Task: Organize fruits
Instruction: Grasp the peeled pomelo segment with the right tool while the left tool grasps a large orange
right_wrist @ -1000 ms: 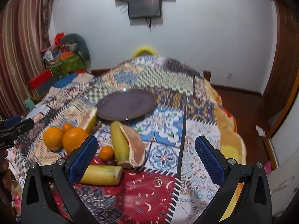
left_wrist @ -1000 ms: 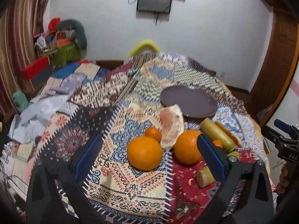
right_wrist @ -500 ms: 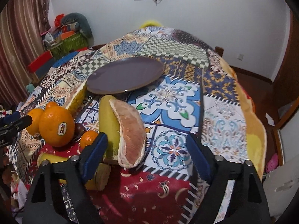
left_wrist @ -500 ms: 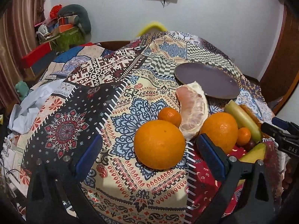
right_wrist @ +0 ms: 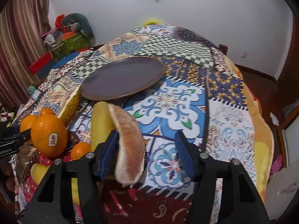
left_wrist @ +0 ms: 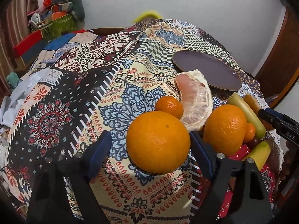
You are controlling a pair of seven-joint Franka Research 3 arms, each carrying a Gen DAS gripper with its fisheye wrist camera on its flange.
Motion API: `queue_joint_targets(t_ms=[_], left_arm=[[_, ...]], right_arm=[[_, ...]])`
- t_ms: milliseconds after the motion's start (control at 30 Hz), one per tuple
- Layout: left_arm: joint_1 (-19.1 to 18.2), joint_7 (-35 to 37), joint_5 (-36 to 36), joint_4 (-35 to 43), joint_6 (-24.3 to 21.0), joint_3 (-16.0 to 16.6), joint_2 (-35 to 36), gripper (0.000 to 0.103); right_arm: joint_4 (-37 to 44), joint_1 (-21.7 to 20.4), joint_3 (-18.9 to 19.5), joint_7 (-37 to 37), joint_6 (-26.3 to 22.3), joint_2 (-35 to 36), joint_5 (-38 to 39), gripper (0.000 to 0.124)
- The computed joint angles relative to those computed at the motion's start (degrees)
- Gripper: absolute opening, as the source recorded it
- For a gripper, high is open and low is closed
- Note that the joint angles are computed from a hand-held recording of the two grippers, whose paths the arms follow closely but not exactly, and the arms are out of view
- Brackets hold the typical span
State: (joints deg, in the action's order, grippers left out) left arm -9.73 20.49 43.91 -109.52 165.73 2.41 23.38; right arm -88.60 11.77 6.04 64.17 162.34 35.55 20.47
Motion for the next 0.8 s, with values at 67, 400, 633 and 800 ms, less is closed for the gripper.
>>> queue_joint_targets(t_ms=[67, 400, 633, 800], left_arm=[[0.14, 0.63, -0.11, 0.01, 0.18, -0.22, -0.14, 0.076], [1.63, 5.54, -4.37, 0.08, 0.92, -2.03, 0.21, 0.067], [0.84, 6.97, -6.03, 0.53, 0.82, -1.37, 0.83, 0.065], [0.45, 6.92, -6.15, 0.74, 0.62, -0.97, 0.90, 0.064]], right_arm=[[0.76, 2.10, -3.01, 3.03, -0.38, 0.58, -2.22, 0.041], [4.31, -0.95, -0.18, 0.84, -5.91, 2.22, -0.02, 0.049], [9.09, -1.01, -0.16, -0.95, -10.91, 5.32, -0.60, 0.056], [11.48, -0.25, -0.65, -2.06, -11.81, 6.82, -1.94, 0.058]])
